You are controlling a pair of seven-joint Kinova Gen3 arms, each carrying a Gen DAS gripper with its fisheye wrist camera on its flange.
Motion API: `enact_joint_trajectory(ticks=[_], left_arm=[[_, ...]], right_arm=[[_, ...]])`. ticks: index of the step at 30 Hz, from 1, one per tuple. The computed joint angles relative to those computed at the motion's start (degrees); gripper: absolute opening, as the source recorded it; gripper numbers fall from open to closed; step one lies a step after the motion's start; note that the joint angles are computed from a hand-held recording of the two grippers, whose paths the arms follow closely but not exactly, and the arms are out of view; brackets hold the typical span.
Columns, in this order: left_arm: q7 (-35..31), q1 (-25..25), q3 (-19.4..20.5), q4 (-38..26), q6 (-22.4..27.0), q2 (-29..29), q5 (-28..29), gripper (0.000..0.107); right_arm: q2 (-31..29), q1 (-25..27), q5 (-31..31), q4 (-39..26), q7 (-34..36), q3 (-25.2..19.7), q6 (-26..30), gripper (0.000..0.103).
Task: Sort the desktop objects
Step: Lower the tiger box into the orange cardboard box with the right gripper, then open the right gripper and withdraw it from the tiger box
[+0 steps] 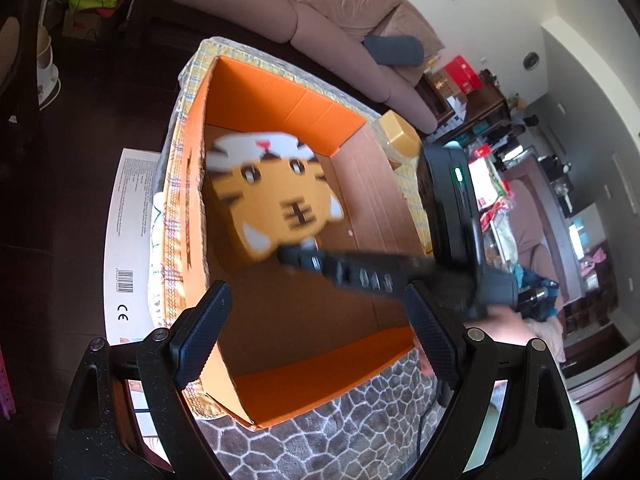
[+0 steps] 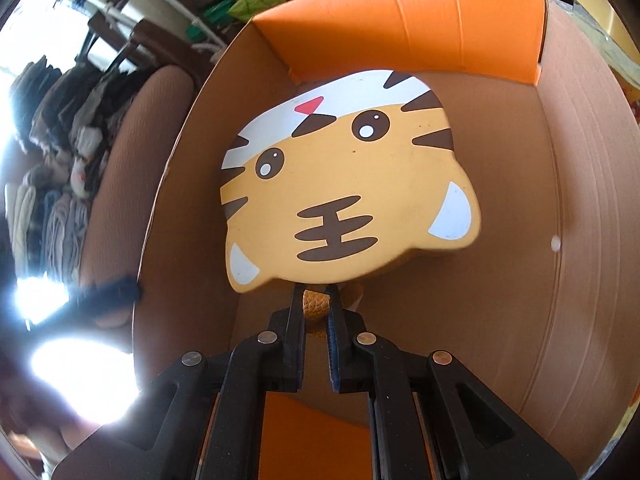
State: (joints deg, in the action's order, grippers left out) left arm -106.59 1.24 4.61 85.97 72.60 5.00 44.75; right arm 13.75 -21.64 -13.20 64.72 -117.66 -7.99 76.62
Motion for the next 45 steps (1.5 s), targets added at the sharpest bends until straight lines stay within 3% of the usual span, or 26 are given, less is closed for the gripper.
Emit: enact_joint_trajectory(ticks=[11, 23, 31, 34, 36, 38, 45], left_arm=[[-1.9, 1.2, 0.2, 1.7, -1.0, -1.4, 0.2, 0.086], [-2.8, 1.5, -0.3, 2.6, -1.1, -2.1, 0.5, 0.086], [-2.9, 1.5, -0.4, 2.8, -1.4, -2.2, 0.7, 0.086], [-2.4, 1.6, -0.3, 2.6, -1.5, -2.2, 0.2, 0.086], [-1.7, 1.7, -0.3, 2.2, -1.4, -2.1, -0.2, 0.086], [-1.2, 1.8, -0.2, 2.1, -1.3, -2.2, -0.7, 0.086], [2.1, 4.6, 1.0, 1.2, -4.2, -4.4, -5.6, 0.086]], right_arm=[[2.4, 1.5, -1.3, -1.7, -1.9, 0.6, -6.4, 0.008], [2.0, 3.1, -6.1, 3.9, -3.9, -0.2, -15.1, 0.009], [2.6, 3.0, -7.1, 3.5, -4.0, -0.8, -16.6, 0.011], [3.2, 2.3, -6.4, 2.0, -4.8, -0.6, -14.6, 0.022], [2.1, 2.9, -7.1, 3.4, -5.0, -0.5, -15.5, 0.076], [0.9, 4.1, -8.9, 4.6, -4.6, -1.0, -15.8, 0.101], [-5.0, 4.1, -5.1, 3.5, -3.4, 0.4, -10.0, 0.102]])
